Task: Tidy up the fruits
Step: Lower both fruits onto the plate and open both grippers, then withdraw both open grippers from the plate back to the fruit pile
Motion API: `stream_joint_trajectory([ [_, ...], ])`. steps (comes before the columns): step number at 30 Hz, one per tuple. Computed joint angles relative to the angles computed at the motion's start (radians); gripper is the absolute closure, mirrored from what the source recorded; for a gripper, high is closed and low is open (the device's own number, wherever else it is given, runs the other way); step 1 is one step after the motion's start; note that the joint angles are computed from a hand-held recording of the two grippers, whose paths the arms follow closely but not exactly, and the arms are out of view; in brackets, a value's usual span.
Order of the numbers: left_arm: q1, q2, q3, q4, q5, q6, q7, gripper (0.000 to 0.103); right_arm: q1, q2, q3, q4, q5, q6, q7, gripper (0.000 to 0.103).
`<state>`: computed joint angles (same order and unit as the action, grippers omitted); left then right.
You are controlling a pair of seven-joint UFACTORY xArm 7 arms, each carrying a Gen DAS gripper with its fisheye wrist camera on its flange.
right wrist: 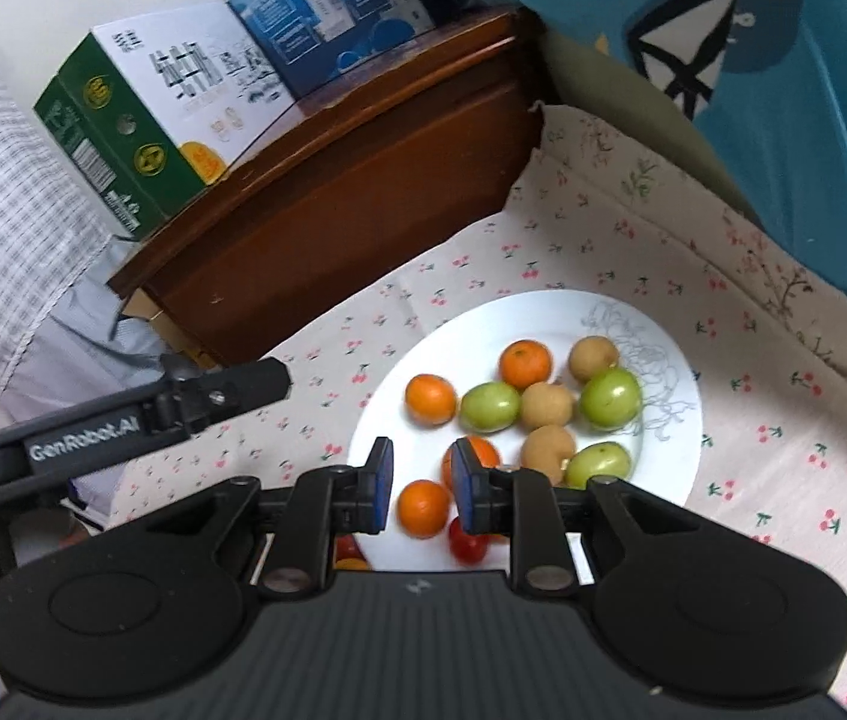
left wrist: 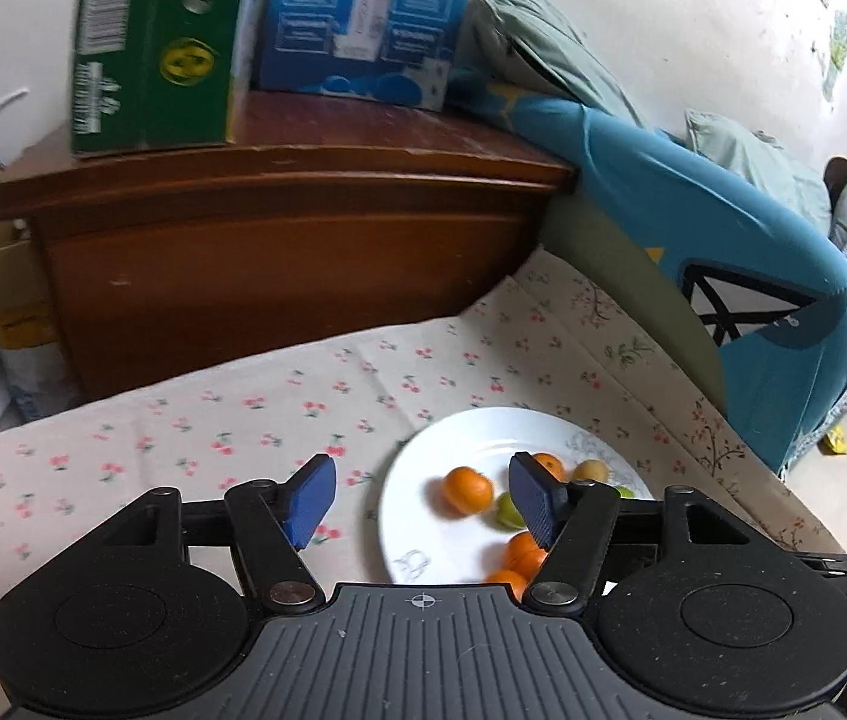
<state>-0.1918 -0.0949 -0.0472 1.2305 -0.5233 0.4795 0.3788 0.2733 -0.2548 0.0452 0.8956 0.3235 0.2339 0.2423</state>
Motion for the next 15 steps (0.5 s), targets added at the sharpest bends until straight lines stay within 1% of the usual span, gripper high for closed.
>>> stream_joint_trajectory([
  [2,0.007,-0.024,0.004,-0.021,0.011,-0.001,-0.016,0.033,0.007,-0.004,0.001,-0.005,-0.003,-0.004,-0.014,0.08],
  [3,0.009,-0.035,0.005,-0.032,0.02,-0.004,-0.024,0.033,0.015,-0.006,-0.003,-0.007,0.002,-0.006,-0.026,0.08],
  [6,0.013,-0.068,0.011,-0.068,0.054,-0.013,-0.039,0.032,0.043,-0.012,-0.016,-0.012,0.028,-0.008,-0.071,0.08],
  [8,0.011,-0.087,0.022,-0.086,0.056,0.0,-0.044,0.032,0.061,-0.017,-0.026,-0.017,0.051,-0.003,-0.106,0.08],
  [11,0.019,-0.119,0.023,-0.124,0.091,0.002,-0.082,0.032,0.055,-0.02,-0.01,-0.024,0.035,0.001,-0.116,0.08],
  [15,0.017,-0.164,0.036,-0.174,0.113,0.005,-0.105,0.032,0.07,-0.021,-0.008,-0.033,0.046,0.01,-0.149,0.08],
])
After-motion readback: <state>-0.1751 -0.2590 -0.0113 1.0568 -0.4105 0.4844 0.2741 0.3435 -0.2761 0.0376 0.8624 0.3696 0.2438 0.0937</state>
